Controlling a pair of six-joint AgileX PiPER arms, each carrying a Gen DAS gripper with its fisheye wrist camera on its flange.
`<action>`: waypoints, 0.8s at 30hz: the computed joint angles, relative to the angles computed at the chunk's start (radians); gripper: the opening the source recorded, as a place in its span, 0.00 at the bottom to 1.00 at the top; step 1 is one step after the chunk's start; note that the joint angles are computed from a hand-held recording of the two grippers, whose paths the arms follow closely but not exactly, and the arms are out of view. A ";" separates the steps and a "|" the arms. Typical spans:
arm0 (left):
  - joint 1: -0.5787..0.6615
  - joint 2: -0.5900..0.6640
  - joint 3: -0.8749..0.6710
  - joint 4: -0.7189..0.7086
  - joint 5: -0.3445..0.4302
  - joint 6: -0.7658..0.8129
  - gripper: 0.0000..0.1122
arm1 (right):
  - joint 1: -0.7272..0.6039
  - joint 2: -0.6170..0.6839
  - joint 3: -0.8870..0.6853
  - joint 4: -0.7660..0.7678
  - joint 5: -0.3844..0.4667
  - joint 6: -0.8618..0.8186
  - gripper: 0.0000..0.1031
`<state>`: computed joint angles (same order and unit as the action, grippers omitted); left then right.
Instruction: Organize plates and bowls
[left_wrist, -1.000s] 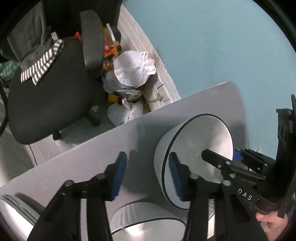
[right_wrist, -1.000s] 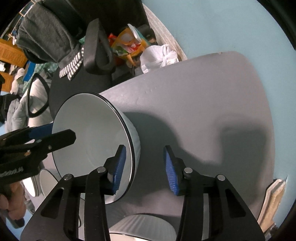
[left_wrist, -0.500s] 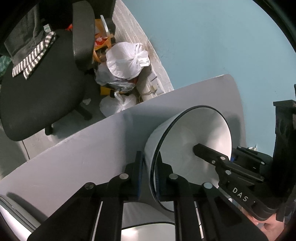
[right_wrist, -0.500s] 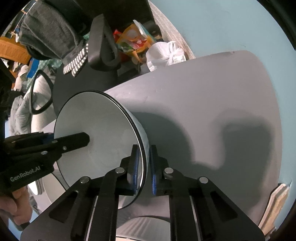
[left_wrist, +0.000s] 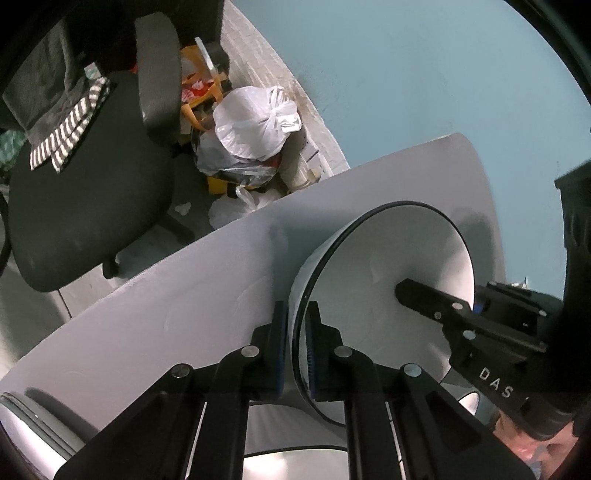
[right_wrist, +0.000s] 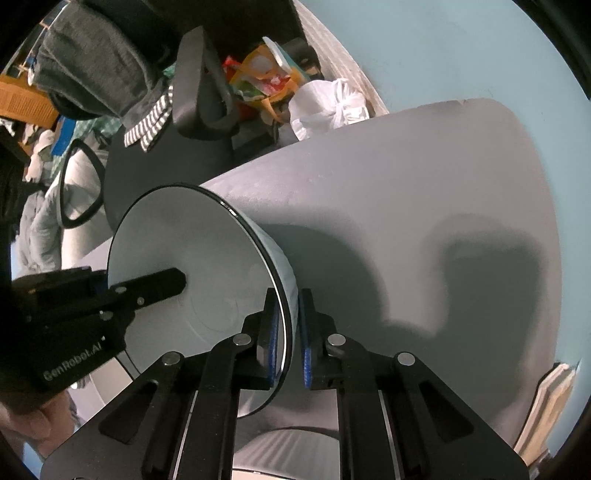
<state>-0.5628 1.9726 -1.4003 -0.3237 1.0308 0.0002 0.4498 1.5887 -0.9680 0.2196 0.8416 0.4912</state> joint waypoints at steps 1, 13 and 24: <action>0.000 -0.002 0.001 0.000 0.000 0.001 0.08 | -0.003 -0.001 0.001 0.001 0.001 -0.003 0.09; -0.005 -0.040 -0.016 0.033 0.026 -0.032 0.08 | 0.003 -0.014 -0.039 -0.010 0.058 0.013 0.08; -0.006 -0.057 -0.020 0.024 0.044 -0.028 0.07 | -0.005 -0.029 -0.026 -0.011 0.064 0.044 0.07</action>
<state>-0.5684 1.9159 -1.4204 -0.2995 1.0750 -0.0276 0.4450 1.5600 -0.9940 0.2089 0.9058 0.5353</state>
